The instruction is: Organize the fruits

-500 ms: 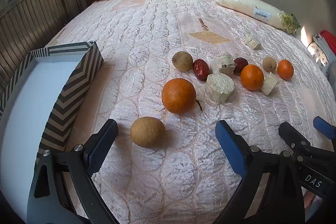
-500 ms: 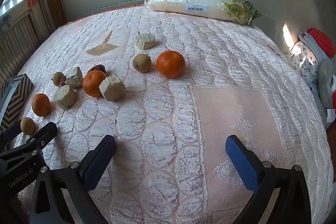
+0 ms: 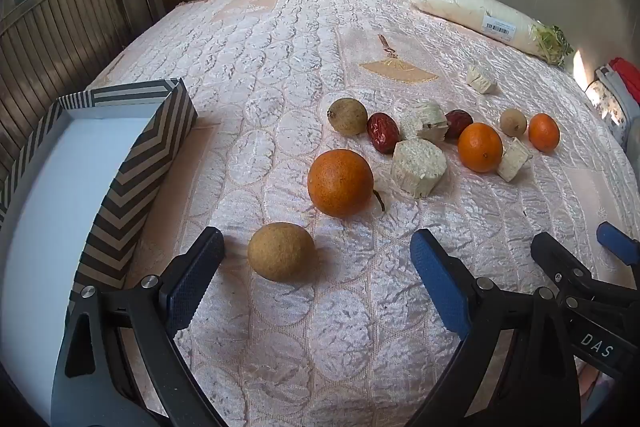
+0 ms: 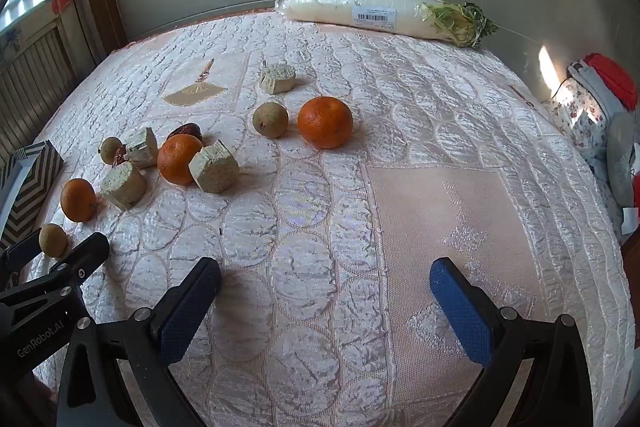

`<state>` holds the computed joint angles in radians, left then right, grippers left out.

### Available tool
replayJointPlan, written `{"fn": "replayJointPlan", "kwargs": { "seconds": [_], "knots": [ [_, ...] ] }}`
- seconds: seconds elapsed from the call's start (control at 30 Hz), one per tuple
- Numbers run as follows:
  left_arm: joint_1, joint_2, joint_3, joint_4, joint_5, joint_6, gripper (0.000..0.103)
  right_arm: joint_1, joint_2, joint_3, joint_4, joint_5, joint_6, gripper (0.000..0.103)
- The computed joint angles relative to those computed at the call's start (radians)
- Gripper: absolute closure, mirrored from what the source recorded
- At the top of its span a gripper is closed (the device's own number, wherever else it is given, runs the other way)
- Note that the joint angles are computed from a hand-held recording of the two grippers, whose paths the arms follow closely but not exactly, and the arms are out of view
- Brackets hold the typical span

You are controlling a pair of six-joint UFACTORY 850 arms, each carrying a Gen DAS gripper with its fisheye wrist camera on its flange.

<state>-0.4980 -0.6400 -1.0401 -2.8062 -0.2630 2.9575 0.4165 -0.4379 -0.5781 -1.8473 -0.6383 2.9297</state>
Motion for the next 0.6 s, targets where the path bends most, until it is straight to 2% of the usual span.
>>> {"fn": "replayJointPlan", "kwargs": {
  "seconds": [0.3,0.43,0.6],
  "knots": [
    [0.004,0.004,0.001,0.031,0.011,-0.019,0.008,-0.002,-0.004,-0.003,-0.007,0.000,0.007,0.000],
    [0.027,0.037,0.034,0.150,0.000,-0.146,0.008,0.011,0.015,0.017,-0.014,-0.011,0.034,0.000],
    [0.034,0.109,0.122,-0.030,-0.100,0.042,0.008,0.069,0.074,0.049,0.049,-0.082,0.018,0.000]
  ]
}}
